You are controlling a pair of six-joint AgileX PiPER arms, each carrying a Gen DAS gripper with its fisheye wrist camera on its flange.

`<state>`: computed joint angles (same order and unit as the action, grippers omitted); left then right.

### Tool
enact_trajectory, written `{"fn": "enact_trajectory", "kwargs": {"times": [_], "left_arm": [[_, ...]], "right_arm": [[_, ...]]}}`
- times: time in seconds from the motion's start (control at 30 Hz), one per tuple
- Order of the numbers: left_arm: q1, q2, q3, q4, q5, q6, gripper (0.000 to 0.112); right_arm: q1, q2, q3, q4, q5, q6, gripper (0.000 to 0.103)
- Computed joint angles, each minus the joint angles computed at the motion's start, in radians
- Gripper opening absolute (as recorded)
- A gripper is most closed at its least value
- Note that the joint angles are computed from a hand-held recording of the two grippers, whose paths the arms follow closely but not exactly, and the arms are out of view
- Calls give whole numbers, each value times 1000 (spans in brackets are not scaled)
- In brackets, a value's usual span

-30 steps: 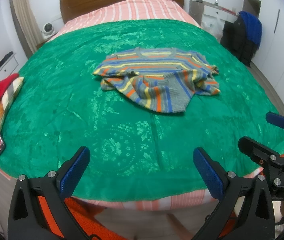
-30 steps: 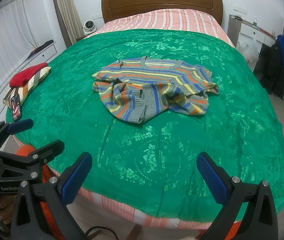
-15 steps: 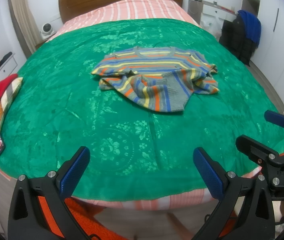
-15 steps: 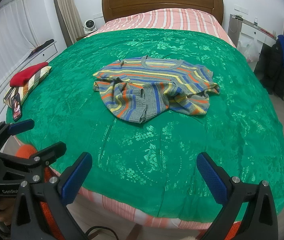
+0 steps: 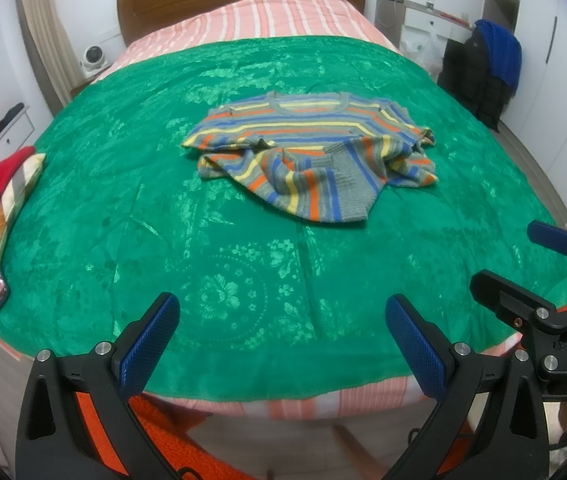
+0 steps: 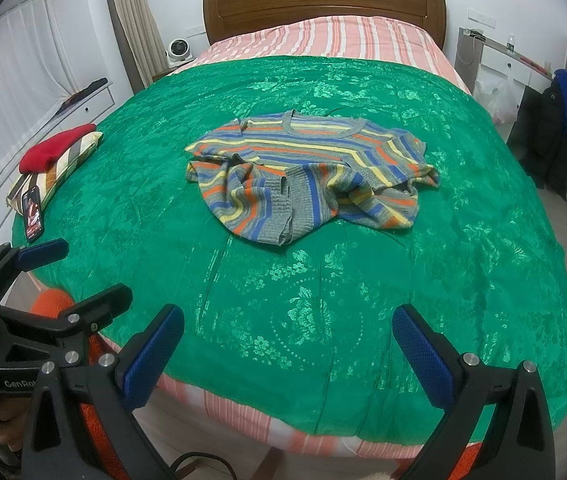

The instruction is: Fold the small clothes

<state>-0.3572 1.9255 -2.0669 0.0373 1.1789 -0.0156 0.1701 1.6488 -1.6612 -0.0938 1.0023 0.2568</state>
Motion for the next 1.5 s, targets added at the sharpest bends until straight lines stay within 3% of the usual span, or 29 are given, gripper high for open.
{"fn": "enact_trajectory", "kwargs": {"times": [1.5], "left_arm": [[4, -2, 22, -5, -6, 7, 103]], "right_arm": [[-6, -3, 23, 14, -10, -3, 103]]}}
